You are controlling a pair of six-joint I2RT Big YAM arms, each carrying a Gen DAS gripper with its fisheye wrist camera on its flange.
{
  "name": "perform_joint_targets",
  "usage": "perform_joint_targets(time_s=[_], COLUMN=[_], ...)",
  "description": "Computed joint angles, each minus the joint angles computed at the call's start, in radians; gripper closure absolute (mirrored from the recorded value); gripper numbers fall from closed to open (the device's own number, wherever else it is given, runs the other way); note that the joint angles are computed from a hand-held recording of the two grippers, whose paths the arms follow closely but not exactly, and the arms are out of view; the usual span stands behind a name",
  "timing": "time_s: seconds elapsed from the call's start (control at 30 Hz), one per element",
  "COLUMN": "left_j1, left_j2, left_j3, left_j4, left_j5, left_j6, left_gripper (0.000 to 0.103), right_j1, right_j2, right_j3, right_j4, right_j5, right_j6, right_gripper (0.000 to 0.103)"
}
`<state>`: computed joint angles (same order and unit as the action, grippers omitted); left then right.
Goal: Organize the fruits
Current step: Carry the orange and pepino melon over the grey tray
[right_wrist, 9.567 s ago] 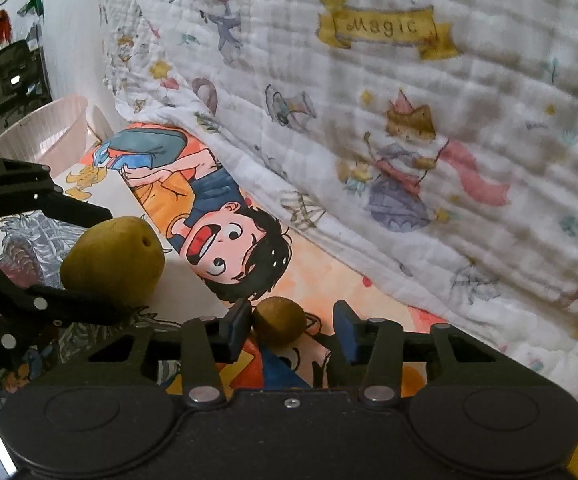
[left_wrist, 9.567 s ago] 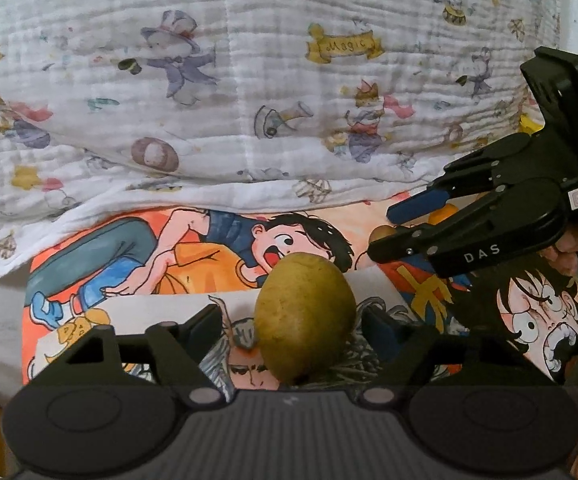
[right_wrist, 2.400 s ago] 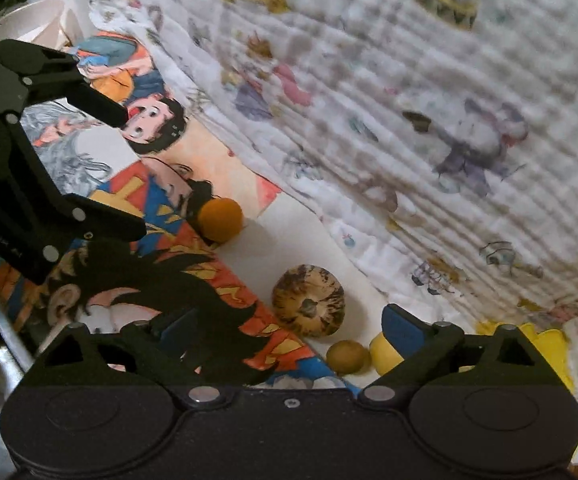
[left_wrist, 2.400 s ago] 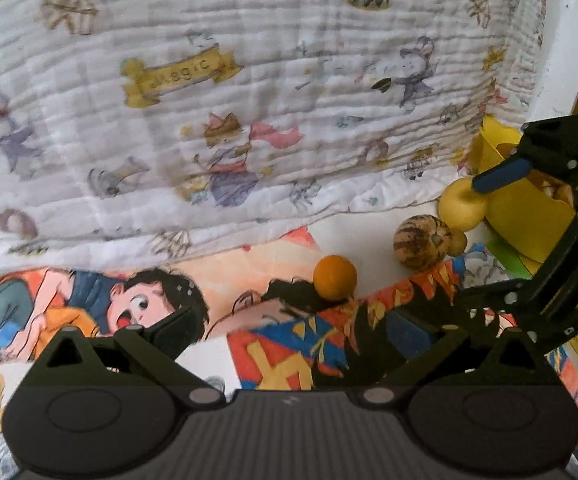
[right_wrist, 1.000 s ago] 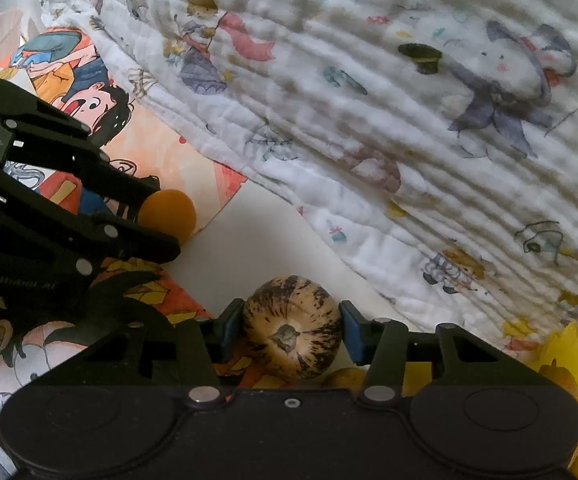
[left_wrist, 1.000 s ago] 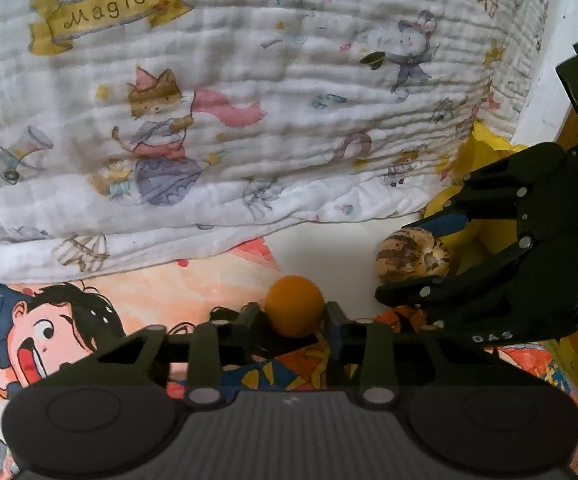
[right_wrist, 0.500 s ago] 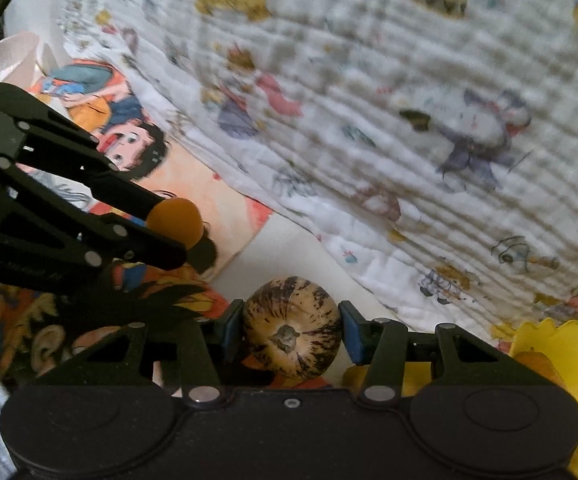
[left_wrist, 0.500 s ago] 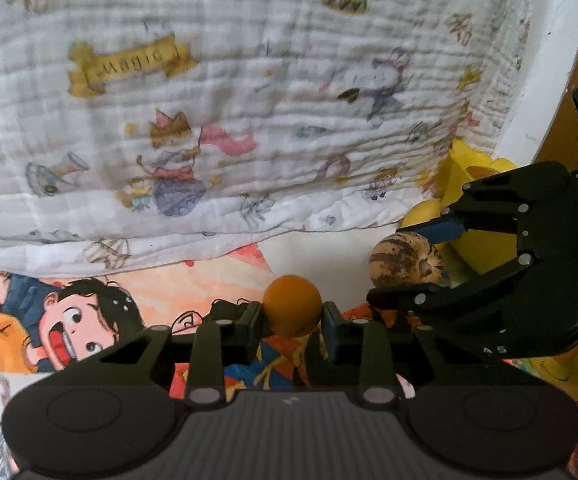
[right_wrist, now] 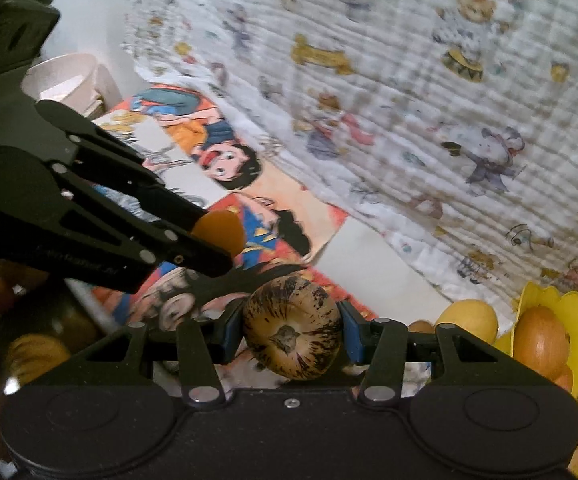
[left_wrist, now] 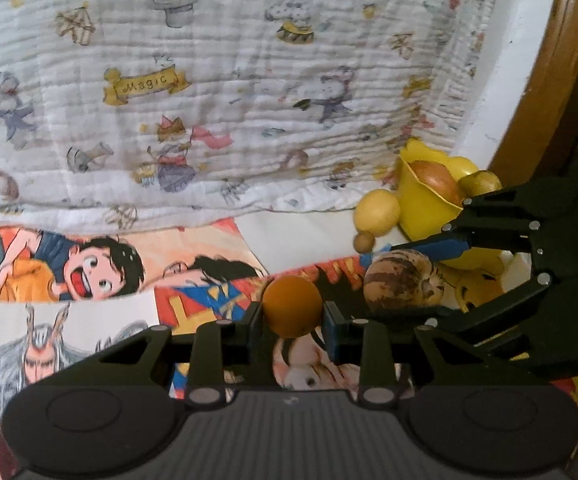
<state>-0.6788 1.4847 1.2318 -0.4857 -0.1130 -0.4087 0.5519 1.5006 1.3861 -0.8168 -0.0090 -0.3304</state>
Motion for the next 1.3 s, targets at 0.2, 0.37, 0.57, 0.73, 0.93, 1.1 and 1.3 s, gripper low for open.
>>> perform_joint_targets(time_s=[0.2, 0.37, 0.57, 0.73, 0.93, 1.1, 1.3], left_j1=[-0.046, -0.087, -0.144, -0.179, -0.216, -0.251, -0.293], left_j2=[-0.074, -0.127, -0.164, -0.187, -0.206, -0.204, -0.192], left_j3=[-0.061, -0.103, -0.147, -0.182, -0.206, -0.215, -0.226], left_j4=[-0.009, -0.016, -0.011, -0.020, -0.022, -0.018, -0.013], left_j5=[-0.026, -0.033, -0.042, -0.024, -0.010, -0.004, 0.001], left_j6=[-0.038, -0.075, -0.091, -0.105, -0.079, -0.045, 0.008], left_gripper=[0.069, 0.069, 0.069, 0.069, 0.069, 0.069, 0.068], right_j1=[0.030, 0.058, 0.091, 0.107, 0.125, 0.146, 0.132], right_j2=[-0.107, -0.193, -0.268, -0.325, -0.379, -0.418, -0.447], right_j3=[-0.098, -0.176, -0.250, -0.313, -0.376, -0.419, -0.458], right_j4=[-0.007, -0.016, -0.030, -0.044, -0.067, -0.074, -0.091], right_j5=[-0.017, -0.028, -0.030, -0.031, -0.031, -0.016, -0.041], right_j6=[0.006, 0.021, 0.028, 0.044, 0.053, 0.030, 0.028], right_gripper=[0.052, 0.052, 0.052, 0.051, 0.051, 0.051, 0.051])
